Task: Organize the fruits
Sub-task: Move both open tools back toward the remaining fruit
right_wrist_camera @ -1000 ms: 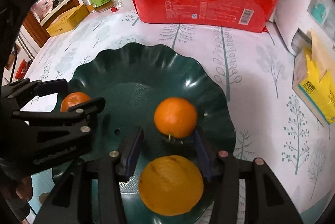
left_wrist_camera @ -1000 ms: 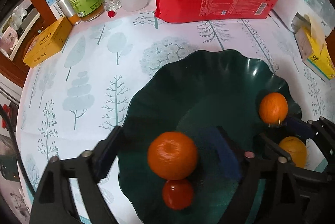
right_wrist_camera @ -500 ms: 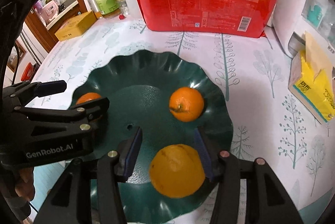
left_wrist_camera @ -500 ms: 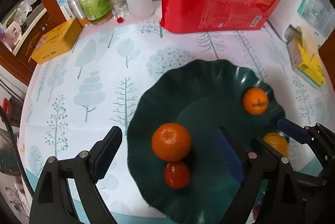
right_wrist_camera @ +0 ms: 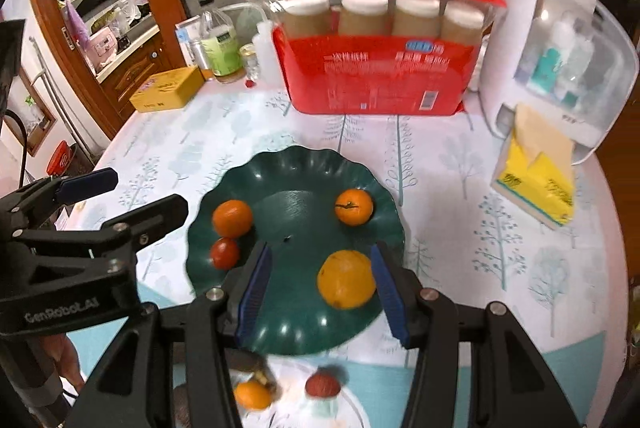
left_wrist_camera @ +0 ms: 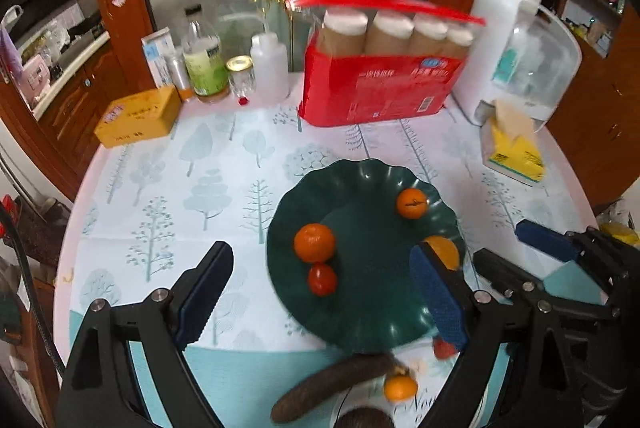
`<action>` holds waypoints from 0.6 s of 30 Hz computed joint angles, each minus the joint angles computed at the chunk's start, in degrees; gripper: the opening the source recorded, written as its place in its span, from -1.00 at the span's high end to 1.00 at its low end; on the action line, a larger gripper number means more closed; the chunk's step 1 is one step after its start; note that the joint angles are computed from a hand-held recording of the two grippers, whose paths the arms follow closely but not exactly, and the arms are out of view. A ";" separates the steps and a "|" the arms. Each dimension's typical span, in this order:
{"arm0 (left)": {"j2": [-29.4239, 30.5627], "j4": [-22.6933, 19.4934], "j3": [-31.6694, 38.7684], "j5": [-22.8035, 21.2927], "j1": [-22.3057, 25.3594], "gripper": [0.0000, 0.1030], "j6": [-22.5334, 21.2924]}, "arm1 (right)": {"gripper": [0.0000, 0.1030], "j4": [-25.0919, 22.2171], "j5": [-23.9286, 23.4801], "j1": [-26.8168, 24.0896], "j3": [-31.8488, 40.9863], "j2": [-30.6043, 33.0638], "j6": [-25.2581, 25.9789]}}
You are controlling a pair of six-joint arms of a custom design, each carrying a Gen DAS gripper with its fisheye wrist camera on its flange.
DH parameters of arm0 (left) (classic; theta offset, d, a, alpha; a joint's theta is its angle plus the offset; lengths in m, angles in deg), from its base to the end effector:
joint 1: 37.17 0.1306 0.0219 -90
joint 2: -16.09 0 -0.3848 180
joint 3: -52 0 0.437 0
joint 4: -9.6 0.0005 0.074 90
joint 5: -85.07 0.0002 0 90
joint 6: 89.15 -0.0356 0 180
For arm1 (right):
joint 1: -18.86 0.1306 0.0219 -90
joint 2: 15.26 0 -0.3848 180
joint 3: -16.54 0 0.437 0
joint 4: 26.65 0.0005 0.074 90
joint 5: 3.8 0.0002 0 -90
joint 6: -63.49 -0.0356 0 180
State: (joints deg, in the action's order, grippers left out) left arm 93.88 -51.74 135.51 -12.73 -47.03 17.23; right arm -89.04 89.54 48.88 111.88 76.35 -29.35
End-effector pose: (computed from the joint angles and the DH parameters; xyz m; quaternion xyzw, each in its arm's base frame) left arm 0.4312 -0.0705 0.4600 -0.0743 0.9504 -0.0036 0.3019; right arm 0.4564 0.2607 0.4500 -0.2185 0.9373 0.0494 0.2669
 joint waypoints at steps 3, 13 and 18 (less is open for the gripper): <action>-4.01 -3.44 -0.92 -0.21 -0.32 -0.73 -1.19 | -0.01 -0.42 1.48 1.67 -1.62 -3.99 -0.68; -19.07 -8.96 -6.87 -2.15 -1.75 -0.73 -4.80 | -0.01 -1.88 3.90 7.72 -8.69 -16.50 -6.65; -23.89 -11.07 -11.71 2.18 -1.06 -0.73 -5.65 | -0.01 -3.06 4.40 10.81 -13.46 -21.23 -9.16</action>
State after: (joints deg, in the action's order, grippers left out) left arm 69.99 -62.81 123.80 -10.56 -48.09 11.58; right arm -92.10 93.93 59.69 98.42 55.12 -38.51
